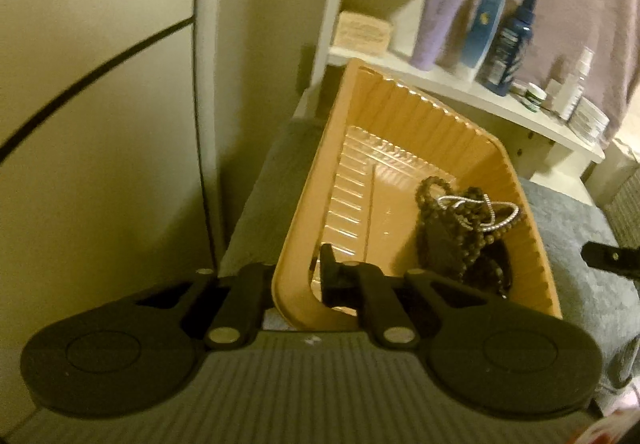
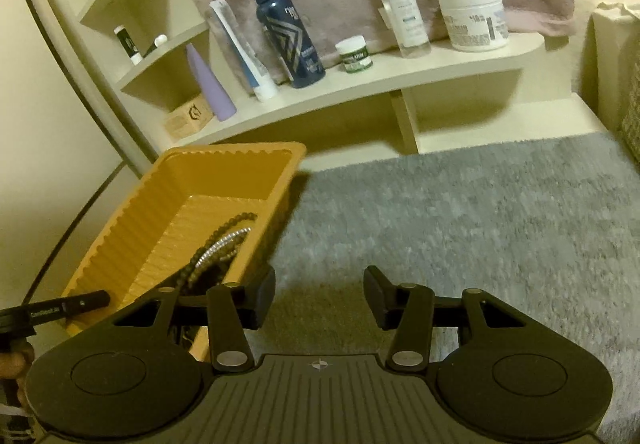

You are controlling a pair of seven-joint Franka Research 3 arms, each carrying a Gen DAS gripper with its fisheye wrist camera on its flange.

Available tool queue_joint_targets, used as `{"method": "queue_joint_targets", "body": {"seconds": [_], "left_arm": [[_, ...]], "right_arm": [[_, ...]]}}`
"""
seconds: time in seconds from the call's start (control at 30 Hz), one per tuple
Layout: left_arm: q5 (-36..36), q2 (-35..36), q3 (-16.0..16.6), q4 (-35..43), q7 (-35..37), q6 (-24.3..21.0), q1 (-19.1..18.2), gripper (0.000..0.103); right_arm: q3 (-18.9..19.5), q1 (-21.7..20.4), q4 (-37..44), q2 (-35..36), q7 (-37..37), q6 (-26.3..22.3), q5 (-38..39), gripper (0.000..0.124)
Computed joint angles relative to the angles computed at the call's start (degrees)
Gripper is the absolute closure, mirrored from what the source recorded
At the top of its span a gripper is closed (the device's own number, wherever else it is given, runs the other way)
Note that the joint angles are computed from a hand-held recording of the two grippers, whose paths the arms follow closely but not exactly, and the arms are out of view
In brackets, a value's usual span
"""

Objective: Organize jewelry
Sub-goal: 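Lower the orange tray flat onto the towel and open the left gripper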

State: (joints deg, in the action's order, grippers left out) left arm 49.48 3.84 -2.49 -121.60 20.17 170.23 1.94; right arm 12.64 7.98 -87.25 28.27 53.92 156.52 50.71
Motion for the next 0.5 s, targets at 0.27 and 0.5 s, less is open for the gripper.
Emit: {"method": "queue_joint_targets", "body": {"seconds": [0.27,0.5], "left_arm": [[2.17,-0.73,1.77,-2.82,-7.45,4.1,0.86,0.066],[17.96,-6.39,0.03,-5.11,-22.66,0.64,3.15,0.044]], "right_arm": [[-0.29,0.65,-1.4,-1.22,1.01,1.03,-0.79,0.073],[-1.39,1.87,-6.98,-5.52,3.15,4.08,-1.68,0.061]]}}
